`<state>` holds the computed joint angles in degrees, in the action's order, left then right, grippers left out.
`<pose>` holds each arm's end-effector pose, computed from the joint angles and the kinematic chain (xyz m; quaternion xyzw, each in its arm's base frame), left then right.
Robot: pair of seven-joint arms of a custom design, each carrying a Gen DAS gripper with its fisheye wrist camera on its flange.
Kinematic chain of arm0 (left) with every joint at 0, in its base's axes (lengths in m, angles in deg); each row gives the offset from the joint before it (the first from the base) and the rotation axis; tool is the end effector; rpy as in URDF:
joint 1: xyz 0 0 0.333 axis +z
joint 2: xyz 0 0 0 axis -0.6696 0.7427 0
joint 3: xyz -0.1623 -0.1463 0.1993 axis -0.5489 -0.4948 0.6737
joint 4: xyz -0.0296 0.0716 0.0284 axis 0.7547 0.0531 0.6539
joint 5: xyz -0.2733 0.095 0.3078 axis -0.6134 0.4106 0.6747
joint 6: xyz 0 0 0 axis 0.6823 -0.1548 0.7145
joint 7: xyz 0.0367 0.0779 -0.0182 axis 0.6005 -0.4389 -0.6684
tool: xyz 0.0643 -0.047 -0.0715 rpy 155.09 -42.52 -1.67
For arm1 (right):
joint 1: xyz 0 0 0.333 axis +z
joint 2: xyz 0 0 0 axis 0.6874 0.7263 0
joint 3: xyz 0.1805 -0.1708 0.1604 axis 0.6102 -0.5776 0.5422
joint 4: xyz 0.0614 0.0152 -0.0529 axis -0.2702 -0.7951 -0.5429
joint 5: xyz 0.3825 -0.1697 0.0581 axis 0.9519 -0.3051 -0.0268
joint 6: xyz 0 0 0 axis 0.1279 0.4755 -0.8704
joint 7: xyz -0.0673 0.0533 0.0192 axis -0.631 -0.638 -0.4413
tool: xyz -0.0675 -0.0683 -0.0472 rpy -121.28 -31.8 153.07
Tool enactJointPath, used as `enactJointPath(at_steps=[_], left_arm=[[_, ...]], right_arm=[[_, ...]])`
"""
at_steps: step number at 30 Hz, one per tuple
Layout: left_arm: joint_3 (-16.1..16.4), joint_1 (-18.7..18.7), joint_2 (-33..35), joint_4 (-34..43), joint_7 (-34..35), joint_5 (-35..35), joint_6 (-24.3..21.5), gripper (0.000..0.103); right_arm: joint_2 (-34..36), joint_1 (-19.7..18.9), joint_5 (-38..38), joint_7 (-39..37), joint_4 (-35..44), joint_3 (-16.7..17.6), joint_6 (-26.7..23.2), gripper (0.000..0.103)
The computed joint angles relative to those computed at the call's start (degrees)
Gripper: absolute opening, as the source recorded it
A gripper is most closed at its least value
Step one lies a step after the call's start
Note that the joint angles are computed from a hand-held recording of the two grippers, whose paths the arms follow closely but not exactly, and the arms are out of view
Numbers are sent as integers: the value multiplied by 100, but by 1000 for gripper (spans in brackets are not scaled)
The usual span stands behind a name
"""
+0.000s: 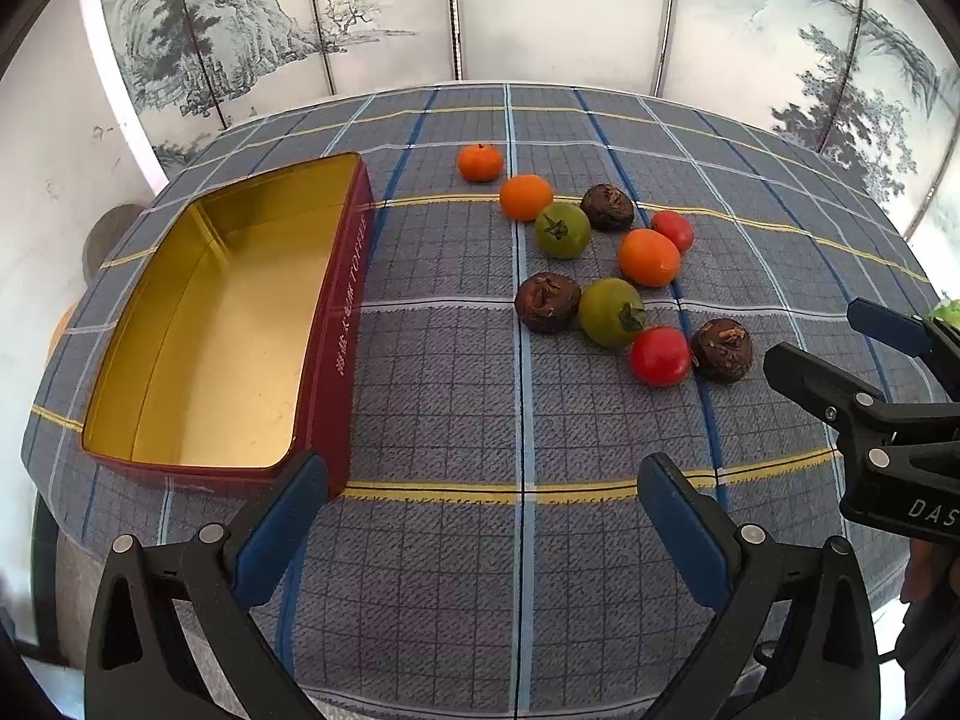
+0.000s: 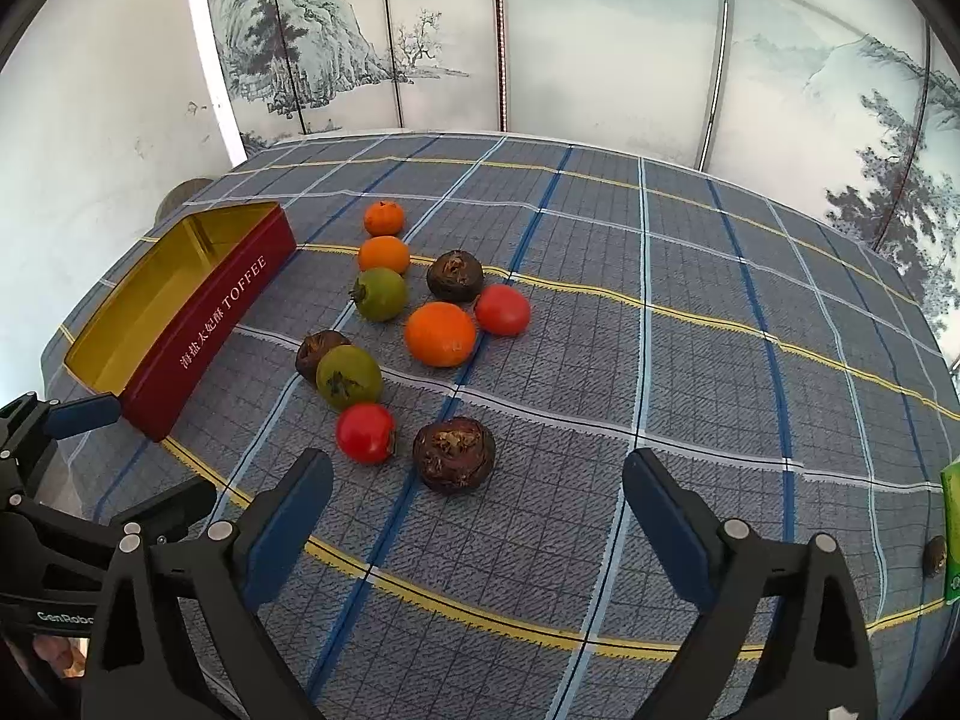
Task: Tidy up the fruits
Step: 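Move both tools toward the fruit cluster beside the gold tin, then close the right tool on the large dark brown mangosteen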
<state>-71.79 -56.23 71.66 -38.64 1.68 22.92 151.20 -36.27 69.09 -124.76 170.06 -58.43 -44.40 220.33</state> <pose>0.6772 -0.2843 0.4187 -0.5366 0.7936 -0.2315 0.1692 0.6490 0.2815 0.3854 -0.6261 0.6975 -0.2547 0.2378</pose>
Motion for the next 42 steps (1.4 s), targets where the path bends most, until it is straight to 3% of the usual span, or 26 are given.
enactJointPath(at_steps=[15, 25, 36, 42], left_arm=[[-20, 24, -62, -61, 47, -42, 14, 102], [-49, 33, -19, 17, 137, -133, -49, 98], [-51, -18, 113, 209, 191, -139, -146, 94], [-70, -22, 200, 341, 232, -186, -242, 91]], right_arm=[[75, -8, 125, -92, 9, 3, 28, 94], [291, -93, 607, -625, 189, 81, -13, 74], [635, -96, 1108, -1094, 523, 36, -96, 71], [801, -136, 1353, -1356, 707, 69, -123, 61]])
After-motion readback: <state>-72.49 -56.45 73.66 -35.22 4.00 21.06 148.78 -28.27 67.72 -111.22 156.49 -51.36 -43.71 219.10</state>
